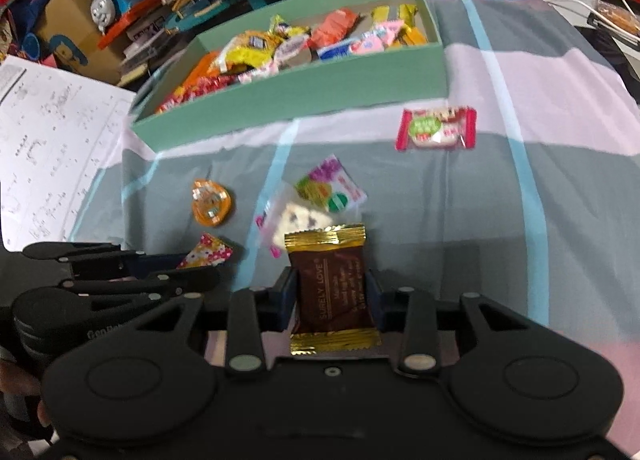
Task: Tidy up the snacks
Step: 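Grasp the brown gold-ended chocolate with the right tool while the left tool grasps the flowered candy, then carry the flowered candy into the tray with the left tool while the right tool drops the chocolate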
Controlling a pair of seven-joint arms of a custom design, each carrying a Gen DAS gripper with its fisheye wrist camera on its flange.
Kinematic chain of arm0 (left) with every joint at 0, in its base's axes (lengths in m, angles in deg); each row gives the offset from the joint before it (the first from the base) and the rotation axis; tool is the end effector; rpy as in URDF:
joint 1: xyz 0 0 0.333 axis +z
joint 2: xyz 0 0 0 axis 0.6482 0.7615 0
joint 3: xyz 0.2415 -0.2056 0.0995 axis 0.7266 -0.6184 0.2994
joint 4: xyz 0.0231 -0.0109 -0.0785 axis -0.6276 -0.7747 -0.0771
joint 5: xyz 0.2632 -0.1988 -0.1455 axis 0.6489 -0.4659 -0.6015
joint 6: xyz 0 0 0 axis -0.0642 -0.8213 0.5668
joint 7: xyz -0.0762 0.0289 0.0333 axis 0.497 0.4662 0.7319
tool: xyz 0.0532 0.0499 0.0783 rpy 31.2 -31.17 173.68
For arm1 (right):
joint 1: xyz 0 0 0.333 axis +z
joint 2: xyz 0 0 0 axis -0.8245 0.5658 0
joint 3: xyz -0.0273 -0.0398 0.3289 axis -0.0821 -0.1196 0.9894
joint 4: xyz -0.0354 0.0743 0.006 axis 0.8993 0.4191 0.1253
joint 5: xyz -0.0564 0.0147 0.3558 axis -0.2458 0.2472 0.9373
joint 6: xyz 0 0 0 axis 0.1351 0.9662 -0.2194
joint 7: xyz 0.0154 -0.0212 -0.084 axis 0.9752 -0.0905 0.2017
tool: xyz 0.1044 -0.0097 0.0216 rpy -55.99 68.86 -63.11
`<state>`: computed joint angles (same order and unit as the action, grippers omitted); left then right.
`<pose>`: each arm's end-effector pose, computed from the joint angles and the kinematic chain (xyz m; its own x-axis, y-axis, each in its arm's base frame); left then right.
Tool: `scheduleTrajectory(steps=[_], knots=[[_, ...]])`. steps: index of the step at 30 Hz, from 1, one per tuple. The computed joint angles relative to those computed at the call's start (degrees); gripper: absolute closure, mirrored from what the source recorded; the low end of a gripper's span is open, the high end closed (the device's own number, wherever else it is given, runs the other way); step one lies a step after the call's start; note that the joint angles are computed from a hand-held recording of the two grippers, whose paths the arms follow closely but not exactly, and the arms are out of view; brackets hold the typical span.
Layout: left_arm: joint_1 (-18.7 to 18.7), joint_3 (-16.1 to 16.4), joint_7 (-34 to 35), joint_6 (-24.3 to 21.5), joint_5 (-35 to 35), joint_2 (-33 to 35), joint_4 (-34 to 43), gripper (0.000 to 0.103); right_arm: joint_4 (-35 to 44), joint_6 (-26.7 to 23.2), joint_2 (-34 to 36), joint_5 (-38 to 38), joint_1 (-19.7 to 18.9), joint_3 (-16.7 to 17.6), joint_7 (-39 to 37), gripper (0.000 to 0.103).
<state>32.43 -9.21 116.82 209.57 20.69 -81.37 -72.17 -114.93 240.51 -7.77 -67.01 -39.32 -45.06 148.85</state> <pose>0.4878 -0.1122 0.5147 -0.6086 -0.7824 0.1318 -0.7243 0.4801 -0.4948 0.3898 0.2470 0.5102 -0.2056 -0.9260 -0.3167 -0.8322 0.3358 -0.4413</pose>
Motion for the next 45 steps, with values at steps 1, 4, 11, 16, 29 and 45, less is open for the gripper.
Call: scheduleTrajectory(steps=[1, 4, 11, 16, 29, 45], knots=[[0.0, 0.0, -0.2, 0.0, -0.4, 0.2, 0.8, 0.082, 0.3, 0.2, 0.0, -0.2, -0.2, 0.0, 0.2, 0.067], [0.1, 0.0, -1.0, 0.3, -1.5, 1.2, 3.2, 0.081, 1.7, 1.2, 0.6, -0.5, -1.0, -0.7, -0.1, 0.067], [1.1, -1.7, -4.2, 1.1, -1.5, 7.0, 12.5, 0.081, 7.4, 3.3, 4.8, -2.9, -3.6, -2.5, -0.4, 0.067], [2.2, -4.3, -8.5, 2.2, 1.4, 14.3, 22.6, 0.081, 13.3, 4.5, 9.7, -3.8, -4.2, -5.3, -1.4, 0.067], [2.8, -9.3, -23.3, -0.8, 18.2, 36.1, 49.3, 0.081, 29.8, 5.5, 26.8, 5.7, -2.4, -13.5, -12.3, 0.067], [0.0, -9.6, -30.6, -5.1, 27.0, 51.6, 70.8, 0.072, 41.5, 5.3, 38.1, 15.0, -1.8, -16.4, -21.3, 0.06]])
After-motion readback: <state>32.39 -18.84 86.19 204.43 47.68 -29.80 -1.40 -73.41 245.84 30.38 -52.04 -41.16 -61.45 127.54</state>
